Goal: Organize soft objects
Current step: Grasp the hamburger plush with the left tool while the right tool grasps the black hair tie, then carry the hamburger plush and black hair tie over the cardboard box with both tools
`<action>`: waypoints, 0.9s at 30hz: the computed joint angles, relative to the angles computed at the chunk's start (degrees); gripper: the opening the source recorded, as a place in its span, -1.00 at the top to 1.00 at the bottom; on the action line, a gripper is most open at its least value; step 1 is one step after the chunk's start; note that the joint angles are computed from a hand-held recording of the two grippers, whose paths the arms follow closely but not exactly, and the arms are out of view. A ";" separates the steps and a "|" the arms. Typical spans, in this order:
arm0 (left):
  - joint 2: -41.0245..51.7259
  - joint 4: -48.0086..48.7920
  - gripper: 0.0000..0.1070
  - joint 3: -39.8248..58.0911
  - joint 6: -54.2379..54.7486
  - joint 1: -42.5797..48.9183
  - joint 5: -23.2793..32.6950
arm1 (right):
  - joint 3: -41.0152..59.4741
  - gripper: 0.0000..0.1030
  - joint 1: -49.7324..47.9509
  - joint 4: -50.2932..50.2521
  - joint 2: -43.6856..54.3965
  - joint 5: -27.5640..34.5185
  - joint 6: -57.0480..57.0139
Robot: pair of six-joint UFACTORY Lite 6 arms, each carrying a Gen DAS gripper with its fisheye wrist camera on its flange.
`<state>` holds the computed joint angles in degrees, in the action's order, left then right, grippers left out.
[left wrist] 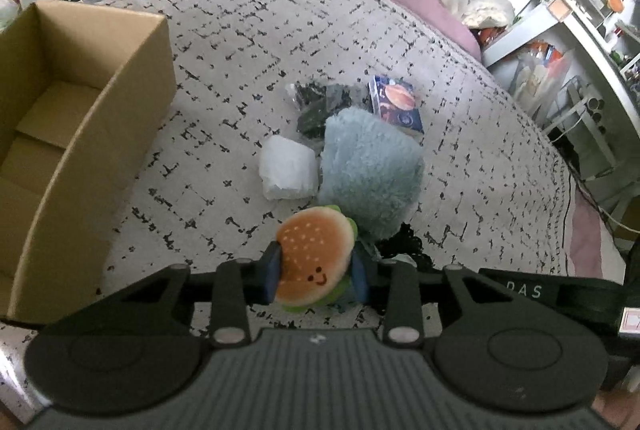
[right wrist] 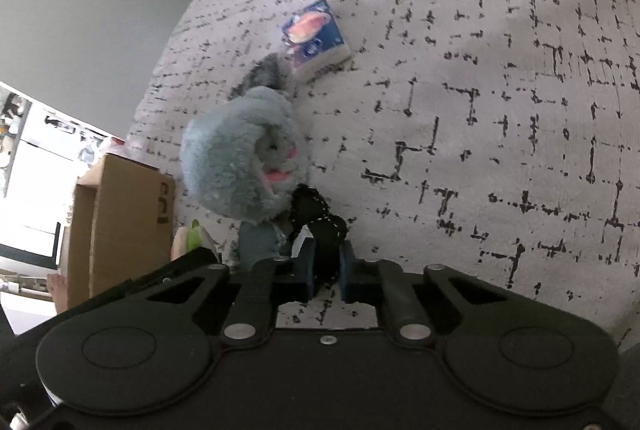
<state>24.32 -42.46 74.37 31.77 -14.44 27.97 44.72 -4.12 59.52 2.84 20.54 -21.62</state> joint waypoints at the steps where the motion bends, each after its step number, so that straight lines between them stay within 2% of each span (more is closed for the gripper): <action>1: -0.56 0.01 0.35 -0.28 -0.05 0.19 0.04 | -0.57 0.80 0.02 0.76 -0.88 -0.14 -0.77; 6: -4.42 -1.51 0.36 -2.38 1.30 1.39 0.67 | -3.72 0.82 0.80 -1.86 -6.99 -1.84 2.39; 12: -9.40 -2.47 0.36 -4.21 2.42 3.03 2.44 | -4.44 0.82 2.83 -16.30 -13.97 -2.57 18.70; 20: -15.12 -1.92 0.35 -5.51 2.69 5.08 4.08 | -3.64 0.81 8.33 -43.55 -21.77 -2.56 49.14; 27: -18.22 -0.97 0.35 -4.63 3.24 8.03 6.74 | -1.59 0.81 13.74 -58.50 -24.97 -1.78 65.38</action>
